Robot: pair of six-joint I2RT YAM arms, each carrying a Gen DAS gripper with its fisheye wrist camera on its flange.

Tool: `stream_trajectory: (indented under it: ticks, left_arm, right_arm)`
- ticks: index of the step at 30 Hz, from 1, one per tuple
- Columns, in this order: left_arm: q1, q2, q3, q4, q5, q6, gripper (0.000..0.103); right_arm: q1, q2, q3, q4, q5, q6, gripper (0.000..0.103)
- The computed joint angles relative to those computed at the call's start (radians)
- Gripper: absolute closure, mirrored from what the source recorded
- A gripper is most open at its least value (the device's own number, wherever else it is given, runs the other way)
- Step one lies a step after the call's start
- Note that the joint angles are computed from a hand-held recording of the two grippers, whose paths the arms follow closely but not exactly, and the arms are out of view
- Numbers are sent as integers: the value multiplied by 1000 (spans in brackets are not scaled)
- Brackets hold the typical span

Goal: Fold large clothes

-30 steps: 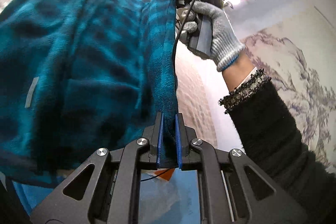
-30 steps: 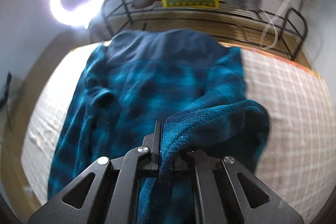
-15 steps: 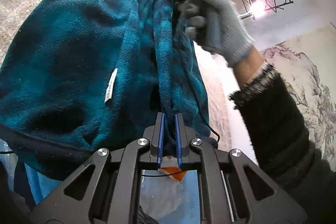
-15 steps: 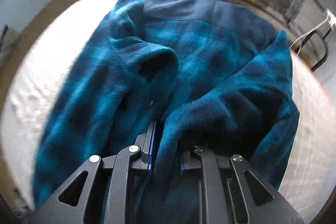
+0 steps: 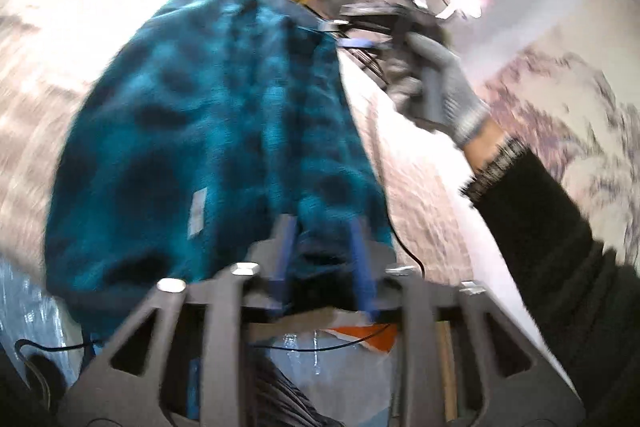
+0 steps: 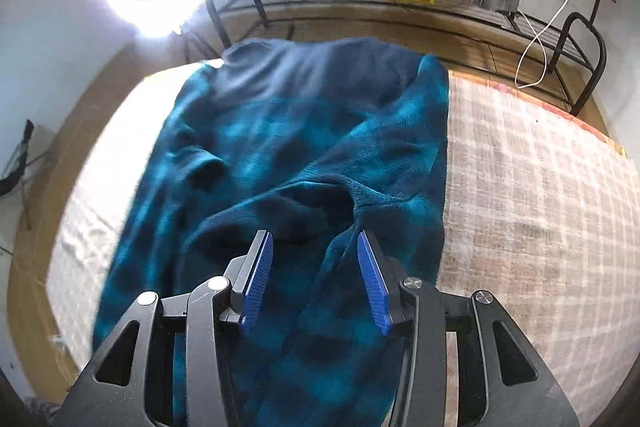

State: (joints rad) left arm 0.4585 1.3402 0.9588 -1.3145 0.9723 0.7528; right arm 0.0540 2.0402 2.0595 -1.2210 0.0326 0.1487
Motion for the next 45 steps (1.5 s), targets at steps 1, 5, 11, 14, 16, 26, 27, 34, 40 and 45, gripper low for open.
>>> stream_trajectory:
  ticks: [1,5,11,14,16,26,27,34,40,45]
  left_arm:
    - [-41,-12,-6,36,-2,-43,63]
    - [-221,-24,-36,213,-77,-208,63]
    - [-383,-32,-79,353,-190,-331,87]
    - [-384,-67,-91,341,-160,-321,95]
    - [-349,-75,-79,281,-111,-288,96]
    - [-213,-76,-51,125,-2,-199,97]
    - [-227,-75,-70,169,-13,-234,97]
    - [-249,-73,-175,286,-93,-304,97]
    - [-268,-88,-162,280,-111,-320,96]
    - [-169,-41,-35,102,-84,-186,74]
  right_arm:
    - [6,25,10,-2,24,1,60]
    - [10,85,44,-16,65,-14,60]
    - [19,127,57,-16,106,-50,79]
    - [9,121,68,-32,117,-51,98]
    - [-10,72,35,-6,79,-43,98]
    - [16,86,161,2,-71,-32,99]
    - [29,106,170,6,-66,-34,99]
    - [112,246,122,90,-26,-14,99]
    - [68,138,53,96,-88,13,97]
    - [31,-202,-187,112,-168,31,97]
